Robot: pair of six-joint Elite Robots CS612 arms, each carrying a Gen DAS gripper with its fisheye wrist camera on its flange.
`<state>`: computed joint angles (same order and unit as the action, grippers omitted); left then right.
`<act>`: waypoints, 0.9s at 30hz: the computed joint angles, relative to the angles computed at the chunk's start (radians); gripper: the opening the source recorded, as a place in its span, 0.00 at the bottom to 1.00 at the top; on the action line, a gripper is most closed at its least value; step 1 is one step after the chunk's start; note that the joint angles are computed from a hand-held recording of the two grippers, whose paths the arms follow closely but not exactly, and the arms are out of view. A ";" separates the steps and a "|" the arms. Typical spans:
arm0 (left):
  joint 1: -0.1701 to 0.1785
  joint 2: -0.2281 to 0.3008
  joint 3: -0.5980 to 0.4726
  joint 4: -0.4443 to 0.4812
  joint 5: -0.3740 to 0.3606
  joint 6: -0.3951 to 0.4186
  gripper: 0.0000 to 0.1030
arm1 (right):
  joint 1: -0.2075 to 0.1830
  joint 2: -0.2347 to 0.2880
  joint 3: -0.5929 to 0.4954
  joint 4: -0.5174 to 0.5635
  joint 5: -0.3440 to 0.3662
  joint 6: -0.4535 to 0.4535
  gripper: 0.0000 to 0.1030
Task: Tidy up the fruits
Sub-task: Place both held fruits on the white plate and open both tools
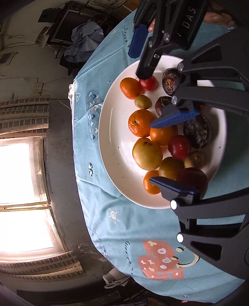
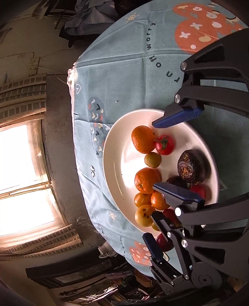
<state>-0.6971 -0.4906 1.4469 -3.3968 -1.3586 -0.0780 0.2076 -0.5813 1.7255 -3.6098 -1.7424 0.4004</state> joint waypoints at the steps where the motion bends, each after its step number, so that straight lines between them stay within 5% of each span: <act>1: -0.005 -0.009 0.022 -0.027 0.026 -0.002 0.76 | 0.005 -0.012 0.020 -0.034 -0.016 0.005 0.58; 3: -0.016 -0.029 0.075 -0.104 0.076 0.001 0.88 | 0.014 -0.035 0.063 -0.120 -0.030 0.017 0.60; 7: -0.028 -0.070 0.192 -0.233 0.106 -0.030 0.98 | 0.050 -0.063 0.137 -0.205 -0.088 0.047 0.99; 11: -0.046 -0.091 0.288 -0.288 0.162 -0.066 0.98 | 0.100 -0.030 0.173 -0.257 -0.255 0.114 0.99; 15: -0.058 -0.099 0.347 -0.326 0.221 -0.081 0.98 | 0.120 -0.010 0.188 -0.263 -0.321 0.109 0.99; 27: -0.057 -0.111 0.377 -0.404 0.218 -0.087 0.98 | 0.114 -0.011 0.176 -0.177 -0.244 0.094 0.99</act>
<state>-0.7543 -0.6014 1.8234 -3.8009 -1.1404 -0.1649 0.3214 -0.5927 1.9013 -3.7871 -1.9865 0.4941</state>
